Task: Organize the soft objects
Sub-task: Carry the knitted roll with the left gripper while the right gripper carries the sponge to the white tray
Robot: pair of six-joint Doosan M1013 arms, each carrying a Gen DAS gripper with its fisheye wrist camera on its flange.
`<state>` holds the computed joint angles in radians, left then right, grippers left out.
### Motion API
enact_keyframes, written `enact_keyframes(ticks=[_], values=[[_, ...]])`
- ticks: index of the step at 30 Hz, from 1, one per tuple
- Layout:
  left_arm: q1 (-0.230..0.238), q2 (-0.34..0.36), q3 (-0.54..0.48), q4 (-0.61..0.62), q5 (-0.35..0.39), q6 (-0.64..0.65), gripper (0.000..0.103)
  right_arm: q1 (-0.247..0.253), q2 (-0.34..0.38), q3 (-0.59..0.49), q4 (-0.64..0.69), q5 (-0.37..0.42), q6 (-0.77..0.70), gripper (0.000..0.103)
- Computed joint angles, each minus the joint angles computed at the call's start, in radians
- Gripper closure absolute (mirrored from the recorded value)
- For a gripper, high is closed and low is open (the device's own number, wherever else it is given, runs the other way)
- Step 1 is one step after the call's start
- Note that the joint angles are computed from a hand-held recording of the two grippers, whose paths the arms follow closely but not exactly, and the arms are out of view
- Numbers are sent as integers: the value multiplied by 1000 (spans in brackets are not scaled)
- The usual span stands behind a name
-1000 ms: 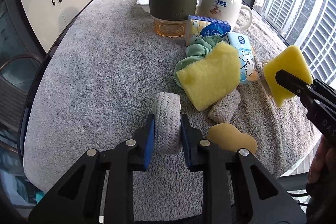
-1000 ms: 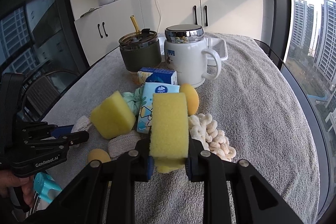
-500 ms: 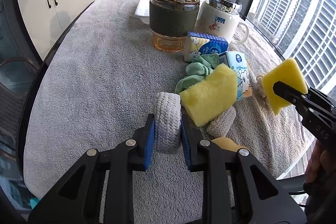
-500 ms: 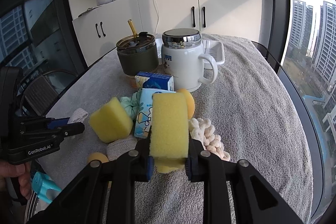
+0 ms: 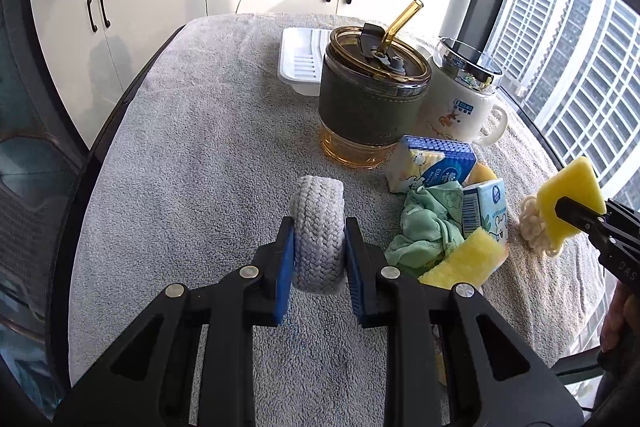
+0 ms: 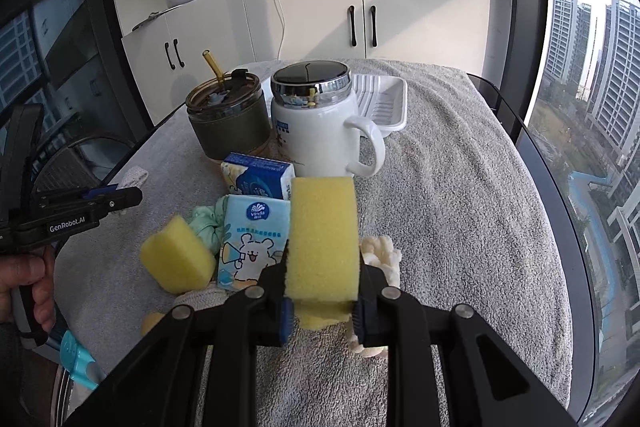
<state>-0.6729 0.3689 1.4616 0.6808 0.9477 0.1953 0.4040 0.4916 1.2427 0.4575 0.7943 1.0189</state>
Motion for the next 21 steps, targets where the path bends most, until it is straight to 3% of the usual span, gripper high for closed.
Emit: enact_keyframes(ticks=[5, 11, 17, 21], values=[[26, 1, -7, 28, 7, 20, 81, -7, 27, -55, -43, 14, 19, 79], [74, -10, 9, 51, -13, 60, 81, -32, 102, -184, -80, 96, 46, 79], [123, -11, -29, 102, 1, 170, 81, -62, 240, -436, -128, 240, 109, 79], [162, 22, -104, 81, 2, 302, 81, -55, 349, -660, -152, 355, 111, 79]])
